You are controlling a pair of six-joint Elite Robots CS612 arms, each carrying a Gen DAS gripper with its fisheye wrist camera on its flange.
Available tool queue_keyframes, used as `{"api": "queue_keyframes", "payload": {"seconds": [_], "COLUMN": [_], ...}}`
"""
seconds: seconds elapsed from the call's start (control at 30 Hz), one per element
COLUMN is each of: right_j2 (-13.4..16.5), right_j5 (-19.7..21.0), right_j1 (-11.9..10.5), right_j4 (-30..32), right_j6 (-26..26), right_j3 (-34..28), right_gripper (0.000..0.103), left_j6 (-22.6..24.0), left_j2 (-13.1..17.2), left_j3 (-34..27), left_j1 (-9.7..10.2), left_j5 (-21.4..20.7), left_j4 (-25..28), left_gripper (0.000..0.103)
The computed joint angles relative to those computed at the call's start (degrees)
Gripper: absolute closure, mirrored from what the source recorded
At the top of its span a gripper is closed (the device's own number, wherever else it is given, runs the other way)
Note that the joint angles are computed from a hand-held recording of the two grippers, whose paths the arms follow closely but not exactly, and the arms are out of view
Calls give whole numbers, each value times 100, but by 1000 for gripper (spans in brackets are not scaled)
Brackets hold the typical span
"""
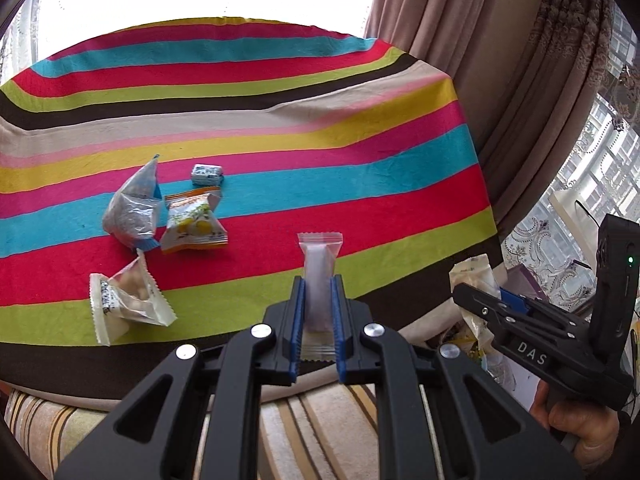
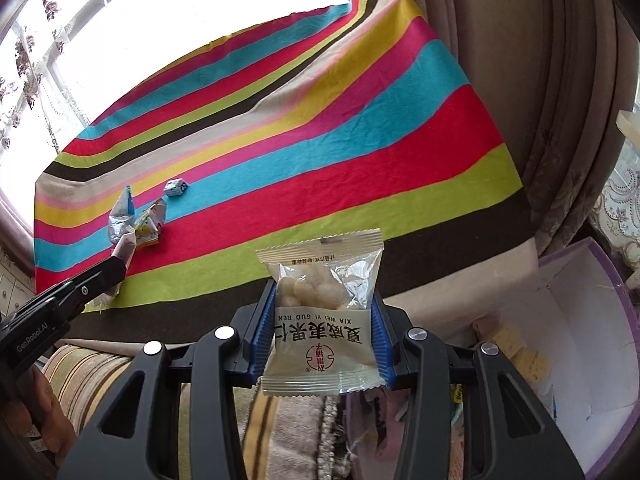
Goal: Organize snacks
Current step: 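Carry the stick packet and biscuit packet into the white box and open both tools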
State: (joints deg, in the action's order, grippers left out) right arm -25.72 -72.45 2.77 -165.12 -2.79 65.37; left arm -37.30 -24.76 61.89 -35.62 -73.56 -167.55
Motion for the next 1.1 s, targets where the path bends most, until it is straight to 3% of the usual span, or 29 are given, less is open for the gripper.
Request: {"api": "queue_keyframes", "payload": {"seconds": [0.93,1.0,1.03,1.07,1.1], "right_j2": [-195,-199,-195,-194,-199], "right_j5": [-755,-829,-873,-904,-919], "right_j1": [-548,-558,-557,-556,-559], "right_j4": [-424,-444,-430,-438,-469], "right_j6": [633,688,717,752,778], "right_j3": [623,627,613,610,621], "right_gripper": [60,58,53,47,44], "left_j6": [969,1006,1028,1040,1048], "left_j2": [696,726,747,759,757], "left_j3": [-1472,-1513,-1548,-1563,-1551], "left_j1": [-240,-238,-232,-233,-236], "left_j5": [-1789,-1979,-2083,-2115,-2104], "left_j4": [743,701,701,687,642], "left_gripper": [89,80,71,50,46]}}
